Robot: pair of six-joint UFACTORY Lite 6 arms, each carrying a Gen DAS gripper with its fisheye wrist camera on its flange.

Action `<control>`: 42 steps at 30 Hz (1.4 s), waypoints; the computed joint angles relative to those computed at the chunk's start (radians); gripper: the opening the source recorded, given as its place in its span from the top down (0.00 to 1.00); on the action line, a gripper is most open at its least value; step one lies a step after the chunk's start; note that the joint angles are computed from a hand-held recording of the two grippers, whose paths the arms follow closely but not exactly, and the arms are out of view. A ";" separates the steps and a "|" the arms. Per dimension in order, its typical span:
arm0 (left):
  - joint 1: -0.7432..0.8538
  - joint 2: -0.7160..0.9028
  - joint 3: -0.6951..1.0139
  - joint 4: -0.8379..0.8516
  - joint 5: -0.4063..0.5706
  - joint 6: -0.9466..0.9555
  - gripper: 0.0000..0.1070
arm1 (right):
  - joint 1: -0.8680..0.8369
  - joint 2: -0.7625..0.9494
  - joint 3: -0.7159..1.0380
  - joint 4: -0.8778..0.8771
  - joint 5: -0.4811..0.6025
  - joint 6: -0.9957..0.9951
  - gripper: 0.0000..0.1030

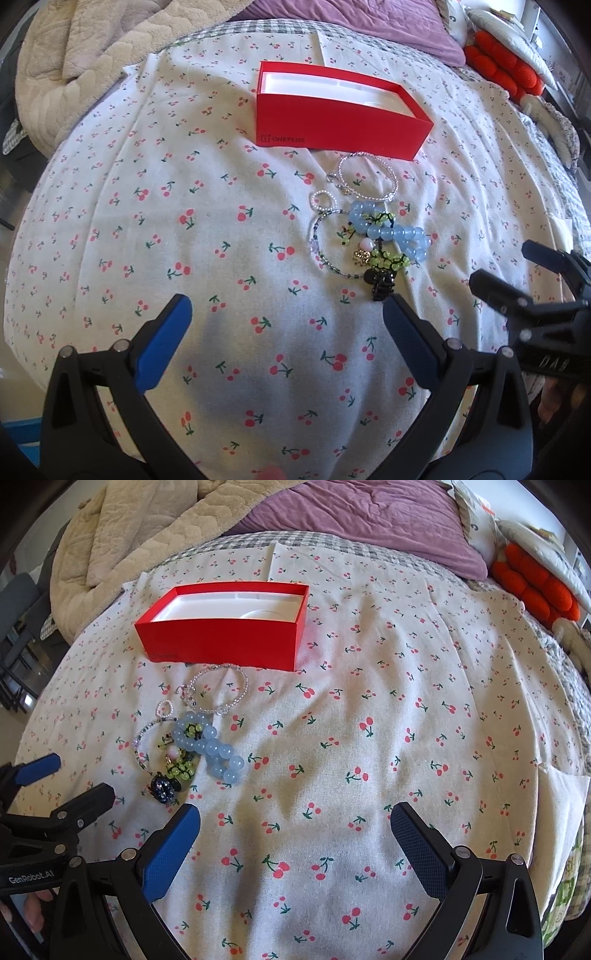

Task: Organize jewelry
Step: 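Grasp the dark beaded bracelet with the left gripper while the right grasps the light blue bead bracelet, then lift both bracelets and carry them over the red box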

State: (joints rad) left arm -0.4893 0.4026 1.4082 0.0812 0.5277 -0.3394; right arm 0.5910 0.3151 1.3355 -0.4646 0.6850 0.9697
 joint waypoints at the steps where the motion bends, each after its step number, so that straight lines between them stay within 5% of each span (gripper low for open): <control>1: 0.007 -0.003 -0.005 -0.030 -0.014 0.041 0.04 | -0.012 0.005 0.013 0.026 -0.006 -0.027 0.00; 7: 0.041 0.026 0.055 -0.149 0.004 0.210 0.09 | -0.110 0.055 0.084 0.277 -0.089 -0.285 0.01; 15: 0.085 0.145 0.190 -0.373 0.013 0.501 0.29 | -0.215 0.188 0.234 0.618 -0.074 -0.636 0.20; 20: 0.095 0.209 0.286 -0.400 0.104 0.611 0.44 | -0.272 0.304 0.378 0.796 -0.030 -0.783 0.33; 23: 0.098 0.249 0.353 -0.386 0.170 0.631 0.46 | -0.282 0.380 0.477 0.809 0.016 -0.789 0.42; 29: 0.110 0.272 0.365 -0.424 0.184 0.713 0.47 | -0.268 0.362 0.434 0.878 0.059 -0.895 0.43; 31: 0.108 0.318 0.414 -0.423 0.216 0.714 0.57 | -0.248 0.354 0.409 0.857 0.064 -0.917 0.46; 39: 0.069 0.416 0.511 -0.327 0.229 0.621 0.75 | -0.171 0.436 0.493 0.694 0.081 -0.851 0.83; 42: 0.057 0.423 0.523 -0.297 0.229 0.588 0.81 | -0.151 0.468 0.549 0.664 0.095 -0.830 0.89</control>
